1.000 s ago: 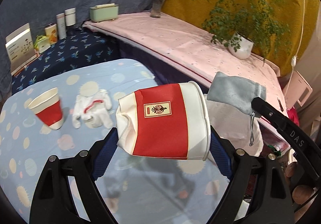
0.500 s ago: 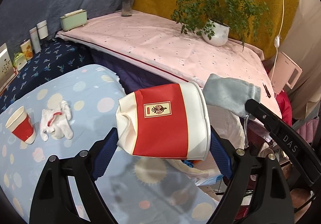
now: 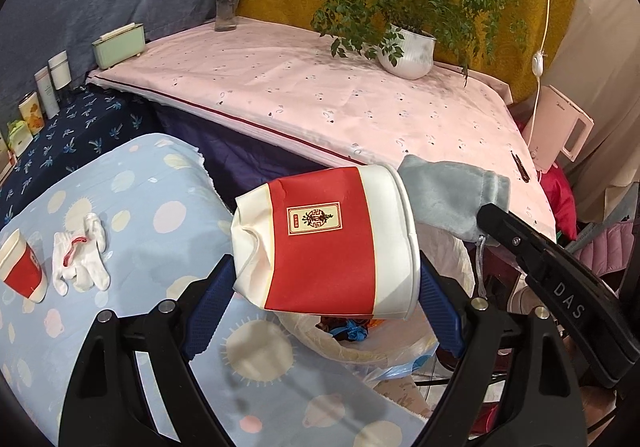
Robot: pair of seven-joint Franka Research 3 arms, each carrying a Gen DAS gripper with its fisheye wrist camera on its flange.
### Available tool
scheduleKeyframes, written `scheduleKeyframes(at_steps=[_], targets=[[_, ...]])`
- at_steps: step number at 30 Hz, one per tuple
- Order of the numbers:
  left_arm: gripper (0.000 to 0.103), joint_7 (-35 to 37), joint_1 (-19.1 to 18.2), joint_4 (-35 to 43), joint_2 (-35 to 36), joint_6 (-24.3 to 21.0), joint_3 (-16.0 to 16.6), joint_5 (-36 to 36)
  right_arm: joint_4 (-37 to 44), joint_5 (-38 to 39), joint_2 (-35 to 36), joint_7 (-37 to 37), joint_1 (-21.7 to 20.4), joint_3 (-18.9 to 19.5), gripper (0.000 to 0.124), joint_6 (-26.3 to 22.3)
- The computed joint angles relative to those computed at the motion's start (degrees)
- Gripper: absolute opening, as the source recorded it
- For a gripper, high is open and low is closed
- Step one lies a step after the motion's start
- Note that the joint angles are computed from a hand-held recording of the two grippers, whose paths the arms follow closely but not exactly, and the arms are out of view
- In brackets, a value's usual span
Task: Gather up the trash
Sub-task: 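Carry the paper cup and grey pouch over the wastebasket, then open both grippers to drop the cup and pouch into the wastebasket, then move both tools back over the table toward the upright cup and white glove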
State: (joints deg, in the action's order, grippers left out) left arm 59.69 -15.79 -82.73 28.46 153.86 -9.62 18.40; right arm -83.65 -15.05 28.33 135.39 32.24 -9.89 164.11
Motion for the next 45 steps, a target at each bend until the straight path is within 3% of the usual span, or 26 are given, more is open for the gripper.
scheduleKeyframes(at_steps=[9,22,38,45], targets=[[0.087,0.03,-0.71,2.48,1.89,-2.40,0.48,0.15,1.88,-0.98,1.11,0.38,0.55,-0.52,0.017,-1.20],[0.087,-1.71,-0.09,-0.44,-0.10,-1.40,0.83,0.68,2.30,-1.78,1.21,0.71,1.09,-0.24,0.024,-1.62],[0.087,-8.47,2.43,-10.82,-7.02,2.06,2.61,3.53,7.19,-0.81,3.65,-2.74,1.96,1.78,0.031,-3.63],[0.088,-13.46,4.25,-16.90,-11.12,3.54,4.01,6.83,13.07,0.93,7.22,-5.58,2.80,3.33,0.036,-5.95]])
